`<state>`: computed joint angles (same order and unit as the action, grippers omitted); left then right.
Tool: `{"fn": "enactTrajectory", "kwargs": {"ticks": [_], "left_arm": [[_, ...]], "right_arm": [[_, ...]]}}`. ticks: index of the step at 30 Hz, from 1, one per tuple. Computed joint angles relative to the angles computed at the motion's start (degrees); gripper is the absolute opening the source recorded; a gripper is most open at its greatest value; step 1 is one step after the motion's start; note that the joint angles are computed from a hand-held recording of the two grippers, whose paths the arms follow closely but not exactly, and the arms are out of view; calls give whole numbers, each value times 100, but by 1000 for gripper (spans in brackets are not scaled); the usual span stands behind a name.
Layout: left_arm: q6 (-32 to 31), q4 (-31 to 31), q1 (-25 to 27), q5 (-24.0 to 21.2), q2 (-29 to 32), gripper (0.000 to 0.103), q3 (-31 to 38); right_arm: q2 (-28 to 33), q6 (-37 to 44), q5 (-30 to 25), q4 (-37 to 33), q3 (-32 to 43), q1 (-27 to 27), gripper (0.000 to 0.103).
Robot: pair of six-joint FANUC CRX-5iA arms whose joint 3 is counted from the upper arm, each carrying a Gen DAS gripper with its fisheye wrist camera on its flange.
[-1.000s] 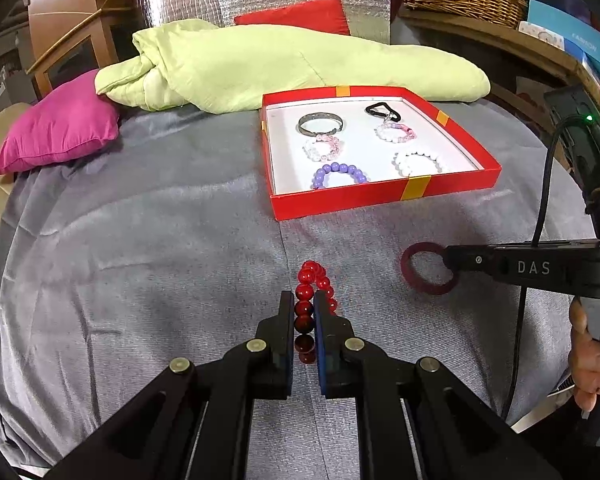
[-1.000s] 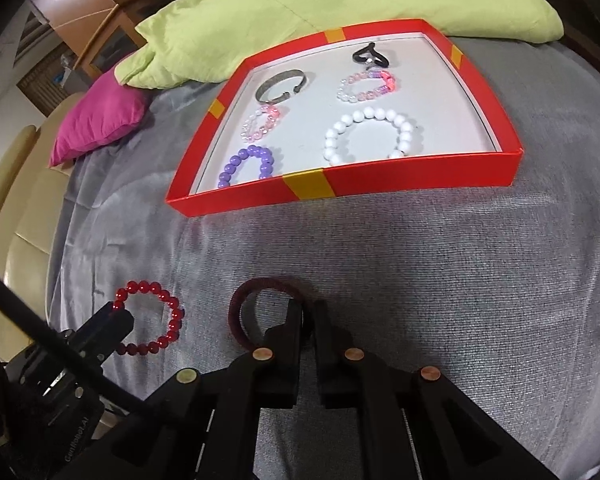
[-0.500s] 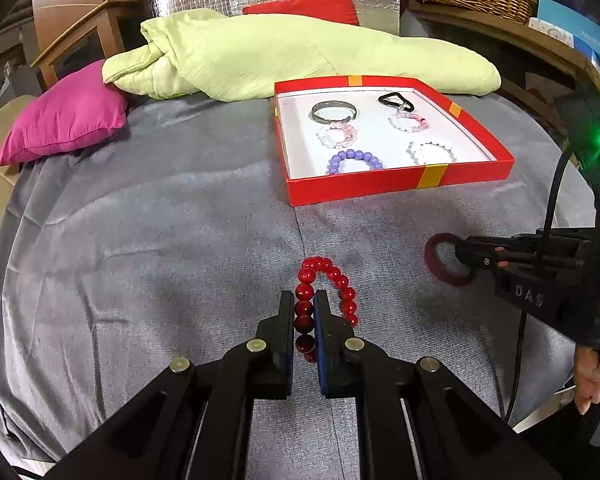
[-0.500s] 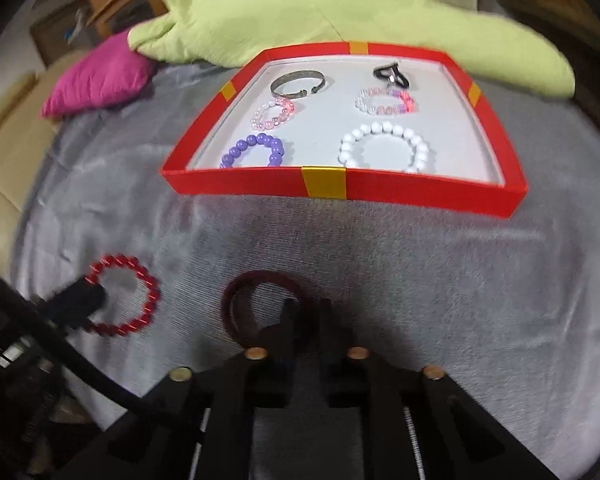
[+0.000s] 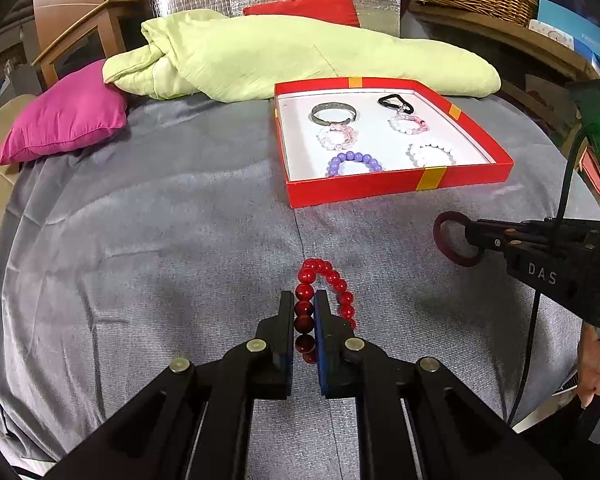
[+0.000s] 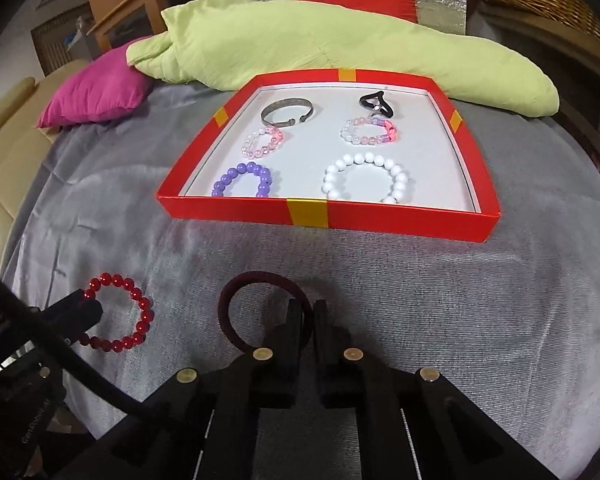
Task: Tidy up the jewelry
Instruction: 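Lift the maroon bangle with the right tool while the left tool holds the red bracelet, then carry both red bracelets into the red box and open both tools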
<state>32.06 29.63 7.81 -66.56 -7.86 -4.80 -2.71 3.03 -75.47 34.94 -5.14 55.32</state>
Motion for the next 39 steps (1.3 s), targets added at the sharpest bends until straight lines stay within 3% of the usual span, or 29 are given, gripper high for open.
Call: {"fn": "enactTrajectory", "kwargs": {"ticks": [39], "left_arm": [[-26,142,-105,-68,-80,10,-32]], "right_arm": [[-318,-372,68,53,-287,-30,6]]}}
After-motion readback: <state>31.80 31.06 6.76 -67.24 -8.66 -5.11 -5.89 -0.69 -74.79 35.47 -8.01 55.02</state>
